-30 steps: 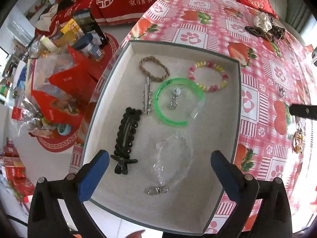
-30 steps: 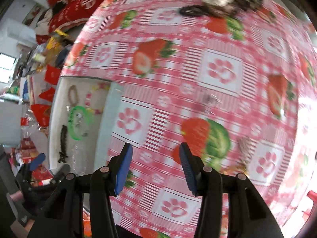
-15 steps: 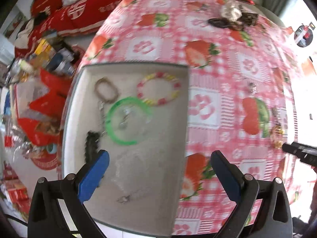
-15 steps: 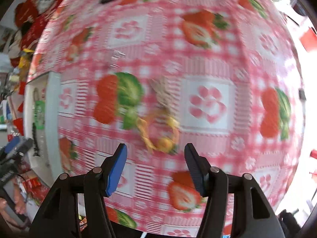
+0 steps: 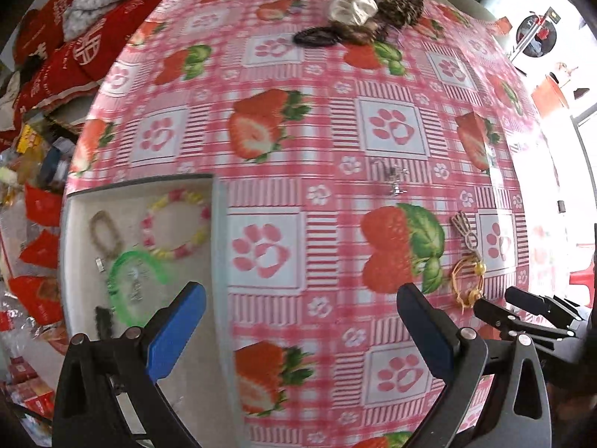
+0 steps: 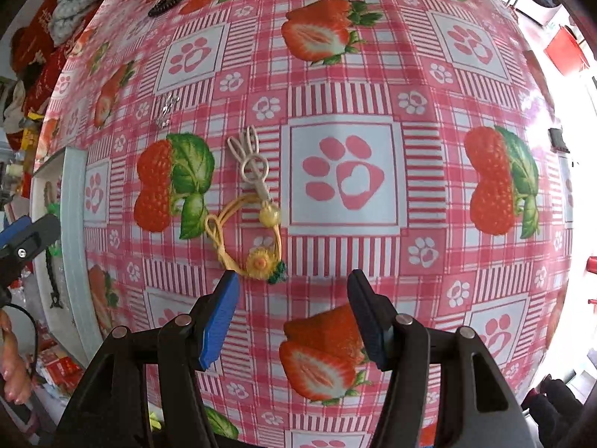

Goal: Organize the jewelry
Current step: 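Move both tools back to the yellow hair tie with bunny charm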

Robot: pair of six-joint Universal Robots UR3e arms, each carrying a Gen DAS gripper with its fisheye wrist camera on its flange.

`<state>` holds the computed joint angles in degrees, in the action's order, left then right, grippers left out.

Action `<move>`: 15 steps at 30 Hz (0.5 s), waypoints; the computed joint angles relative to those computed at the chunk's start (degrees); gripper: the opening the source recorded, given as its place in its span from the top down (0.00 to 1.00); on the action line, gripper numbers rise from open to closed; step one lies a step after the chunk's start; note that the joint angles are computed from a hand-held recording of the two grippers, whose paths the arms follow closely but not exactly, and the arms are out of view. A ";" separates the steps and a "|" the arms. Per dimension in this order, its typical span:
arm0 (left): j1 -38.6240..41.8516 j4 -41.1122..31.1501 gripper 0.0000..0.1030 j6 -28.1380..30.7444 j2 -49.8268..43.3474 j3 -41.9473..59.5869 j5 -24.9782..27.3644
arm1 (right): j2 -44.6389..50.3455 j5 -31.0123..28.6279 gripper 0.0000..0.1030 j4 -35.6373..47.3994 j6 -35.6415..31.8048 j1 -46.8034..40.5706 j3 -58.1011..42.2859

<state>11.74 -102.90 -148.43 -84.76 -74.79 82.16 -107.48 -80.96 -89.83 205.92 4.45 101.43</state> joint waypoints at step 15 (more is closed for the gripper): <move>-11.54 1.43 0.00 -6.27 -7.03 2.57 -1.07 | 12.45 -13.83 0.73 -5.61 1.59 16.73 -8.28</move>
<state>0.19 -101.47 -154.70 -91.78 -72.22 81.09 -95.03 -94.79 -95.44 207.51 21.18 93.15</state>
